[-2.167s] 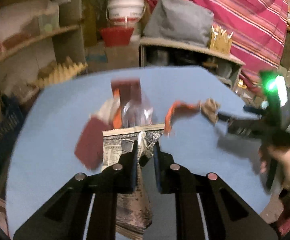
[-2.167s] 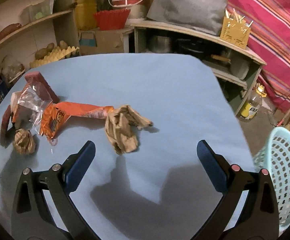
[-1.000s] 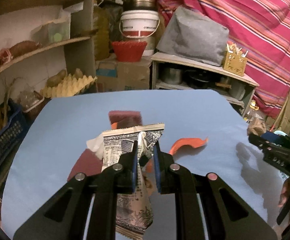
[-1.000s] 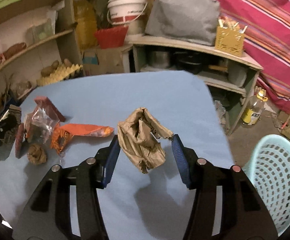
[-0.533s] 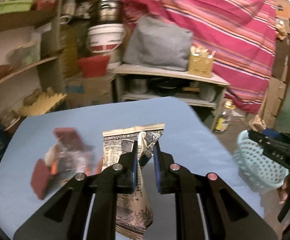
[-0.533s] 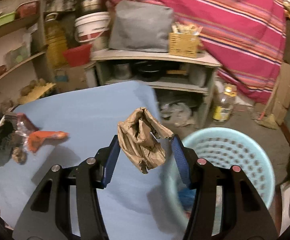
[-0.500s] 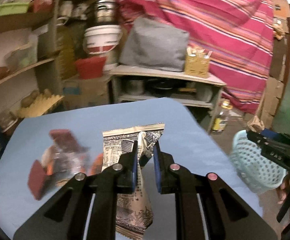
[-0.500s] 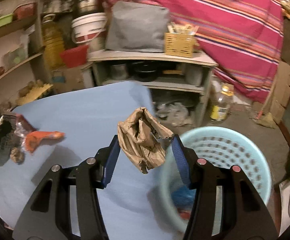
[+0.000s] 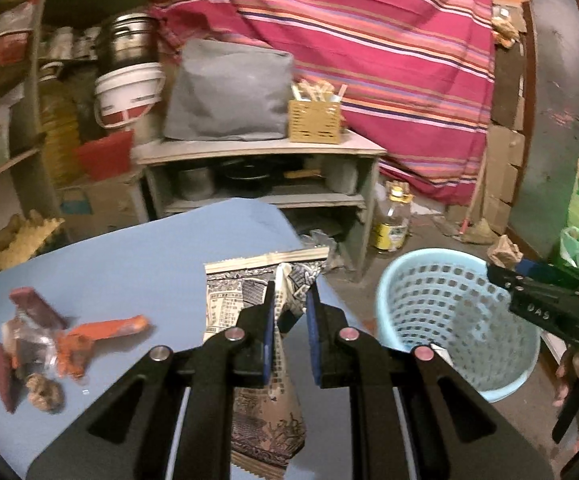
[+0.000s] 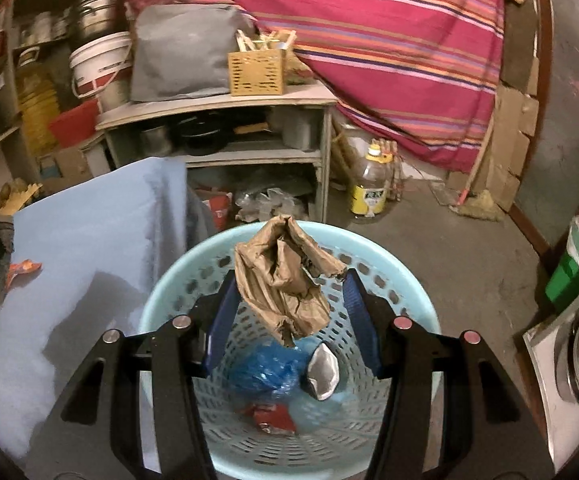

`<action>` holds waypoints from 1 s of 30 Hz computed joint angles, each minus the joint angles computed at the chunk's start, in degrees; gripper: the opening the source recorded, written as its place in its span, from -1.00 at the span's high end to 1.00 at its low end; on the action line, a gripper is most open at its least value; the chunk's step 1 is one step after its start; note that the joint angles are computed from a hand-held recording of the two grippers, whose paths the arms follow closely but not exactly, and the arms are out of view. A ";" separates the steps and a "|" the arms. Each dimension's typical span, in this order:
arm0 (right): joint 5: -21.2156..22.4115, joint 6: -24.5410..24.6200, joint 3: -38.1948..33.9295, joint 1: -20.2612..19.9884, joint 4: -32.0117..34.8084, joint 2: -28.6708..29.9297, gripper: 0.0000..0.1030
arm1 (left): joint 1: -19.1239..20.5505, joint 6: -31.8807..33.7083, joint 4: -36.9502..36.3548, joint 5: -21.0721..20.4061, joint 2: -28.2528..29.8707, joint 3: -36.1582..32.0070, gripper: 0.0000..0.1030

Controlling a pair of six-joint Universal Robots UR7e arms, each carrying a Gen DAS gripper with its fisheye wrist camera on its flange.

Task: Collect trash
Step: 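Carry both items over the basket and open the right tool to drop the brown paper bag, then open the left tool to drop the newspaper packet into the basket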

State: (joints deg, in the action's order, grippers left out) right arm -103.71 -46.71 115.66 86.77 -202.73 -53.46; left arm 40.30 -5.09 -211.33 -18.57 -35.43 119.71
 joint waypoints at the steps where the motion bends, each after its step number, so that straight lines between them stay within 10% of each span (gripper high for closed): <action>1: 0.03 0.42 -0.34 -0.26 0.72 -0.07 -0.07 | 0.14 1.28 -0.04 -0.73 0.86 -1.53 0.72; 16: -2.43 3.16 -0.95 -1.60 -0.16 -2.38 -0.82 | 0.65 5.69 3.45 -8.32 6.55 -11.59 0.72; 30: -2.08 8.65 -0.03 -4.98 -0.68 -6.21 -0.84 | 4.11 4.72 11.05 -14.45 13.78 -22.83 0.65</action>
